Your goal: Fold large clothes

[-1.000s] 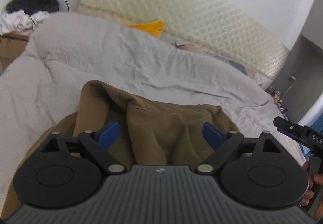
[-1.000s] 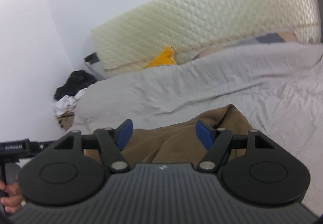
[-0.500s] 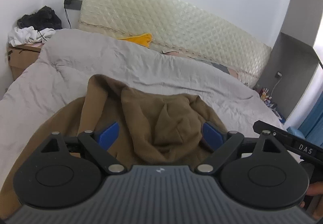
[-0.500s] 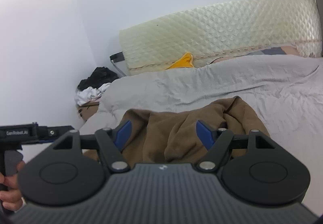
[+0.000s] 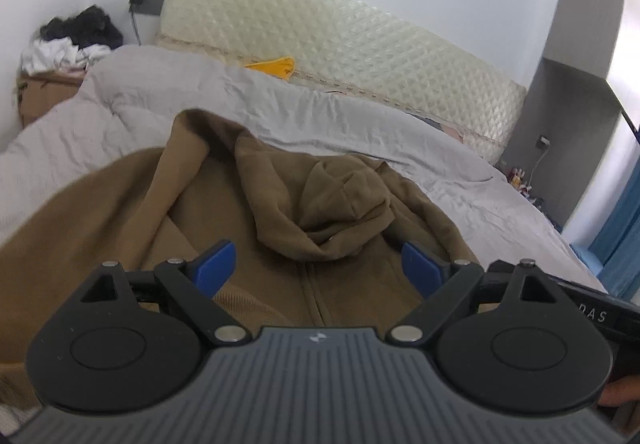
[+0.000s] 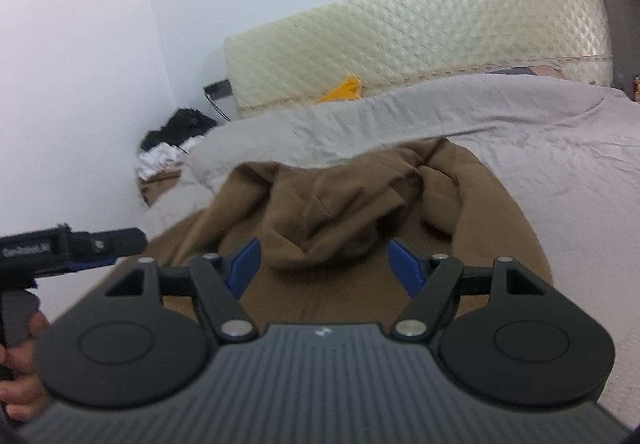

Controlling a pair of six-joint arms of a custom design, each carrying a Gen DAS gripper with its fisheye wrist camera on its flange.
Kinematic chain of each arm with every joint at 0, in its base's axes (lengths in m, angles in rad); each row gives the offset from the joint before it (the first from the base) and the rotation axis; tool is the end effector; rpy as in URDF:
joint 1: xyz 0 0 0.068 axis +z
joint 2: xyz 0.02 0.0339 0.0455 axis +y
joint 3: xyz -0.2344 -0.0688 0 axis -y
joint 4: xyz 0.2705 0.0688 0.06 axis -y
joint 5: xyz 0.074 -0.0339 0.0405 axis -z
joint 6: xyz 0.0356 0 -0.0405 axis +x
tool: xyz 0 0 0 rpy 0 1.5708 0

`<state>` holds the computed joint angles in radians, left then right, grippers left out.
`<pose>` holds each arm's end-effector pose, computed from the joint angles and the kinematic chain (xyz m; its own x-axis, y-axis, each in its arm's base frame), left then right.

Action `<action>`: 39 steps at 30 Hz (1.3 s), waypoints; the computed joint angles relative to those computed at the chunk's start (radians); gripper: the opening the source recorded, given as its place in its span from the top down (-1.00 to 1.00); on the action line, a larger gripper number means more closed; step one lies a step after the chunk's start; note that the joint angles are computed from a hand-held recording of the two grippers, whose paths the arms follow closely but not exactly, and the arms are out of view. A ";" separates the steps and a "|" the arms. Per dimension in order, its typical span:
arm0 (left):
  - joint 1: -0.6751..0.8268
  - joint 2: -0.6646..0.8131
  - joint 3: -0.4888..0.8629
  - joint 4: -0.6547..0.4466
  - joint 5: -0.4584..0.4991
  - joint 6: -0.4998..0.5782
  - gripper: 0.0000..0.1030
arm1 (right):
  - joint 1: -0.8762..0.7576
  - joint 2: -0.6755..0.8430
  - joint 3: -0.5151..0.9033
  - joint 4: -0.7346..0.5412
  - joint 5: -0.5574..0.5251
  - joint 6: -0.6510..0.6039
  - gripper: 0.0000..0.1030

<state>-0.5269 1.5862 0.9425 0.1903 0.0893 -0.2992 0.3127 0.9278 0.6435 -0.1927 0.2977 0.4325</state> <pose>0.3220 -0.1910 0.1856 -0.5299 -0.0314 -0.8475 0.4332 0.8491 -0.3023 0.2429 0.0676 0.2332 -0.4160 0.2866 -0.8630 0.1412 0.9579 0.2501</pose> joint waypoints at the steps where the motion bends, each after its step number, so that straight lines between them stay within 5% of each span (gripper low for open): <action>1: 0.000 0.021 0.002 0.015 -0.009 0.006 -0.80 | -0.007 0.010 -0.004 0.003 -0.007 0.006 -0.41; 8: 0.049 0.183 0.224 -0.213 -0.066 0.129 -0.80 | -0.033 0.087 -0.003 0.040 -0.029 0.024 -0.41; 18: 0.218 0.403 0.666 -0.810 -0.062 0.349 -0.80 | -0.050 0.124 0.000 0.026 -0.083 0.067 -0.41; 25: 0.282 0.567 0.853 -1.000 -0.006 0.384 -0.79 | -0.070 0.125 -0.004 0.024 -0.107 0.086 -0.41; 31: 0.246 0.793 1.094 -1.083 -0.139 0.462 -0.77 | -0.090 0.174 0.013 0.007 -0.104 0.119 -0.41; 34: 0.239 0.869 1.148 -1.080 -0.217 0.536 -0.60 | -0.091 0.196 0.018 0.005 -0.096 0.122 -0.41; 36: 0.237 0.925 1.192 -1.085 -0.287 0.584 -0.26 | -0.091 0.225 0.032 0.001 -0.085 0.116 -0.41; 37: 0.245 0.932 1.191 -1.073 -0.283 0.600 -0.23 | -0.093 0.237 0.037 0.004 -0.087 0.113 -0.41; 39: 0.264 0.907 1.160 -1.042 -0.256 0.608 0.20 | -0.102 0.254 0.038 0.014 -0.090 0.103 -0.41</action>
<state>-0.2626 2.4935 2.1022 -0.8515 -0.1668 0.3090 0.2106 1.1819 0.6819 -0.1783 0.2080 0.5360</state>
